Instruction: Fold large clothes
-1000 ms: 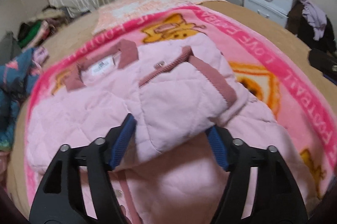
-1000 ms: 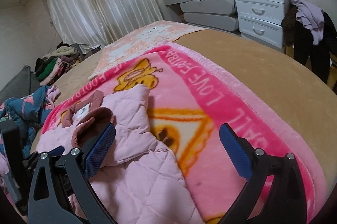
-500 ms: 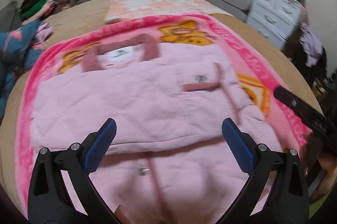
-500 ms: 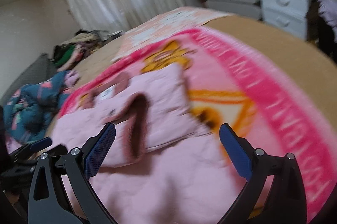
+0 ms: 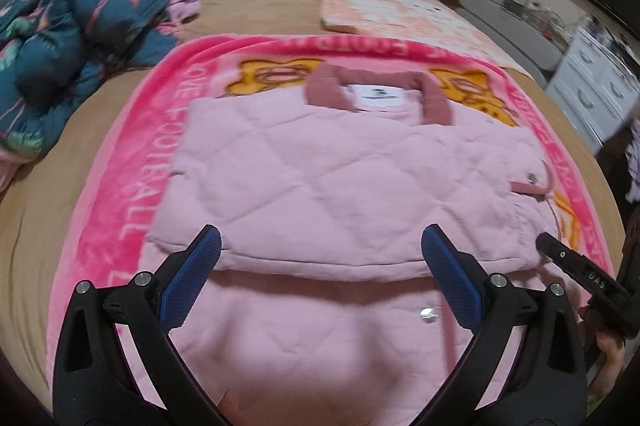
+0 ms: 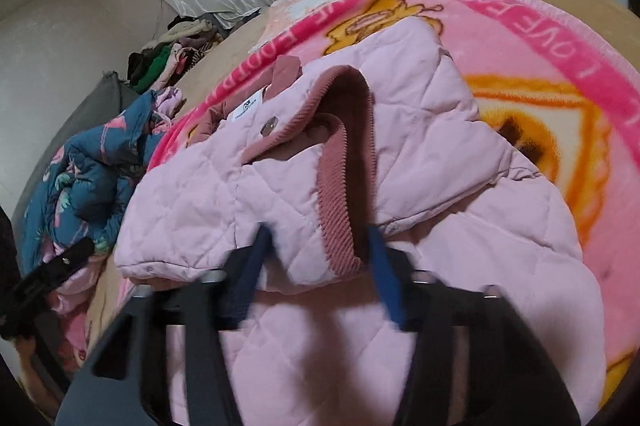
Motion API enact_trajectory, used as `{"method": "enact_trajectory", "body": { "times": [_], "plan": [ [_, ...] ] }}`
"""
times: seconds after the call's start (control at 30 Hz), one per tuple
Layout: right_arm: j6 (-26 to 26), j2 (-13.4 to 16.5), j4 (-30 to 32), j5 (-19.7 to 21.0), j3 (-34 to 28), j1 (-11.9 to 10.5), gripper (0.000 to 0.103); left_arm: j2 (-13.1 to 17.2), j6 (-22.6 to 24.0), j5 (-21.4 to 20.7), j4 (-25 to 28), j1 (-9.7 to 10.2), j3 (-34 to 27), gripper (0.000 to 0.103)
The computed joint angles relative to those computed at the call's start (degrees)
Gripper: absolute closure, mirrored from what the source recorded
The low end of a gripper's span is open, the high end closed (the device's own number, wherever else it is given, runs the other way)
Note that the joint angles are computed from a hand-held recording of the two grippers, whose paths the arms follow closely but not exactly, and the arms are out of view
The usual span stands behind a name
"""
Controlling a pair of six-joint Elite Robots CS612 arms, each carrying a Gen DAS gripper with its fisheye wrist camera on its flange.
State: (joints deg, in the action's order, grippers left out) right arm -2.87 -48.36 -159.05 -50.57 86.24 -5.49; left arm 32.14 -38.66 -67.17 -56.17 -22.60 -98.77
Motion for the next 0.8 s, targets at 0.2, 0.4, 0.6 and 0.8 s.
{"method": "enact_trajectory", "body": {
  "times": [0.2, 0.4, 0.6, 0.8],
  "plan": [
    [-7.7, -0.7, -15.6, 3.0, 0.8, 0.5, 0.089, 0.5, -2.6, 0.1, 0.9, 1.60, -1.3, 0.009],
    [-11.3, 0.2, -24.2, -0.5, -1.6, 1.3, 0.089, -0.1, -2.9, 0.4, -0.3, 2.52, 0.9, 0.009],
    [-11.8, 2.9, -9.9, -6.6, -5.5, 1.9, 0.088, -0.4, -2.0, -0.4, -2.0, 2.78, 4.4, 0.009],
    [-11.8, 3.1, 0.6, -8.8, -7.2, 2.0, 0.073, -0.4, -0.7, -1.2, -3.5, 2.77, 7.8, 0.009]
  ]
}}
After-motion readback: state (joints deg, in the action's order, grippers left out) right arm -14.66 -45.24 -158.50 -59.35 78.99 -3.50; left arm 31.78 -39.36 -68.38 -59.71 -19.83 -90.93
